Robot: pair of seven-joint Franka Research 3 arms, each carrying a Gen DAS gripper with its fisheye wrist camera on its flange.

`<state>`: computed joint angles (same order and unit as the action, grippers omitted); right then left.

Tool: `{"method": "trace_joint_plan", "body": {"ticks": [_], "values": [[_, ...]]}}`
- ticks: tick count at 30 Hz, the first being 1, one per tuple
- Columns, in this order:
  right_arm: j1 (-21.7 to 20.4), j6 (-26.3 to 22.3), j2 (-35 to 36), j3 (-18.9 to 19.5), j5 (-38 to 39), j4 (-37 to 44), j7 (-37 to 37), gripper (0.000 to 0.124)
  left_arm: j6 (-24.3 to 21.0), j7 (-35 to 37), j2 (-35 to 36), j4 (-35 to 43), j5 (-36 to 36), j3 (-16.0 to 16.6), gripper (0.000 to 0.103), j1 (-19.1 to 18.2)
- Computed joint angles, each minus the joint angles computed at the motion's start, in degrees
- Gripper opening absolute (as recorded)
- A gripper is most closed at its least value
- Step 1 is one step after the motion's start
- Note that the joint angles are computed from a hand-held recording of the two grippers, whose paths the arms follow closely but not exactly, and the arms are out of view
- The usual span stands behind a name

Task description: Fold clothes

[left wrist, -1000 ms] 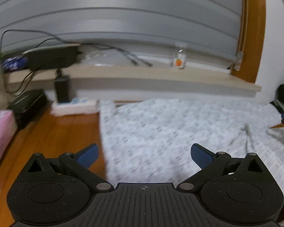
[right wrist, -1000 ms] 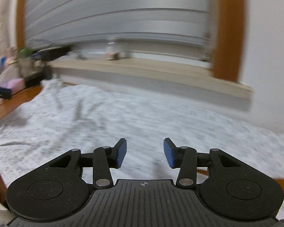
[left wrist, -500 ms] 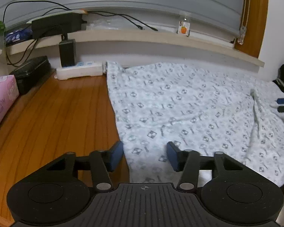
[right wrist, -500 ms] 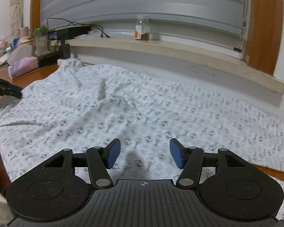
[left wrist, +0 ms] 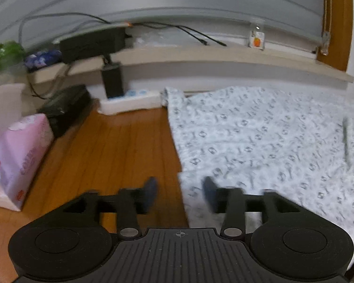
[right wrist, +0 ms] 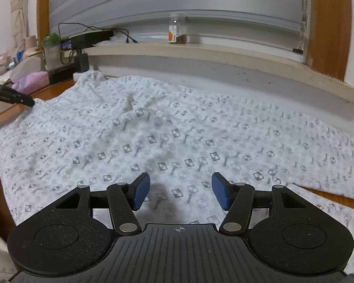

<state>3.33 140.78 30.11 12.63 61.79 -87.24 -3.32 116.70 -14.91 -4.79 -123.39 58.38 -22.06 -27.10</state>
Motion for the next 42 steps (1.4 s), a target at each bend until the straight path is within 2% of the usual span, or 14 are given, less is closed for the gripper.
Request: {"method": "trace_joint_plan", "body": {"ticks": [1,3,6,9,15,20,27,33,36,42], "values": [[0.0,0.2,-0.4,0.1,0.1,-0.5,-0.5,0.061,0.1,-0.9,0.1,0.1,0.9,-0.2,0.082,-0.1],[-0.2,0.4,-1.1,0.3,0.8,-1.3,-1.8,0.066,0.5,-2.7,0.2,0.2,2.5,-0.4,0.082,-0.3],[-0.4,0.6,-2.4,0.4,2.3,-2.9,-3.7,0.066,1.9,-4.0,1.3,1.5,4.9,-0.3,0.086,-0.4],[-0.6,1.2,-3.3,-0.1,4.0,-4.3,-4.9,0.066,3.6,-5.4,3.7,3.9,9.0,0.1,0.103,-0.6],[-1.9,2.4,-3.5,-2.0,6.0,-5.5,-3.2,0.072,12.0,-6.1,11.9,11.8,17.2,3.0,0.103,-1.3],[-3.9,5.9,-3.0,-3.5,7.0,-5.2,-0.7,0.076,18.3,-2.4,21.8,22.8,20.3,6.7,0.103,-3.5],[-6.0,16.5,-1.0,-4.2,6.3,-2.7,2.1,0.081,25.6,8.0,35.2,40.7,17.3,10.4,0.103,-7.0],[-9.1,18.8,-0.4,-2.5,6.0,-2.3,2.6,0.084,29.6,18.5,44.2,53.2,10.8,11.5,0.103,-9.5],[-9.7,19.2,-0.7,-2.1,5.5,-2.9,1.9,0.085,30.1,21.9,46.4,56.1,8.1,12.5,0.103,-10.9],[-10.2,18.5,-1.1,-1.8,5.6,-3.6,1.8,0.085,31.1,21.4,46.0,55.5,5.0,16.5,0.103,-14.2]]}}
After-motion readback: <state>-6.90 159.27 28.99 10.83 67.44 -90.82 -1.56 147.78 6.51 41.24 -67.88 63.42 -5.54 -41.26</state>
